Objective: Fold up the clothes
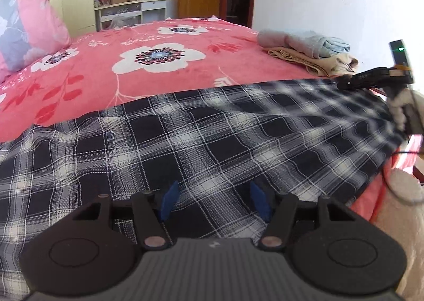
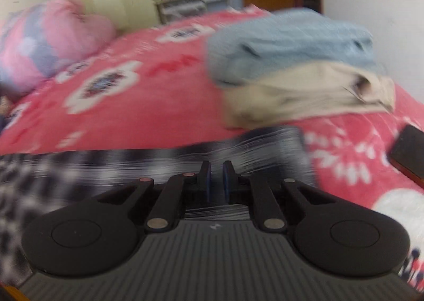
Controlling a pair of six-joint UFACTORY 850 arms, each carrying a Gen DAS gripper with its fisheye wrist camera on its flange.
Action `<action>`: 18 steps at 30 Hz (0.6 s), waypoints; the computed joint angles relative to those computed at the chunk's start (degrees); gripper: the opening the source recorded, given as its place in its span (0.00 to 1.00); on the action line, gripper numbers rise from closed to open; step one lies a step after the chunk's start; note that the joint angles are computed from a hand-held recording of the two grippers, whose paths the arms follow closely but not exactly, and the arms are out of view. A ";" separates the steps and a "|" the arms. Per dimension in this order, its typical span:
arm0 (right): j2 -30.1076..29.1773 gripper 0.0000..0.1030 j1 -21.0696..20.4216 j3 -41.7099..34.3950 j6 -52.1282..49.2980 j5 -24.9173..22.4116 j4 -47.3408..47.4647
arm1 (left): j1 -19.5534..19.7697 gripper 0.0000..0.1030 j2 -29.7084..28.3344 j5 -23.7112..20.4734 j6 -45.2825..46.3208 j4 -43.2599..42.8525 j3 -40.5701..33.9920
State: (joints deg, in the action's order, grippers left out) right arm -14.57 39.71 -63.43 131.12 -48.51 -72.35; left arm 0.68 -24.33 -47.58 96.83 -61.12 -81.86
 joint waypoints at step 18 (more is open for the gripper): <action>-3.19 0.11 7.23 -6.41 -10.57 -28.62 11.17 | 1.57 0.63 1.23 -1.12 -1.82 -2.44 1.27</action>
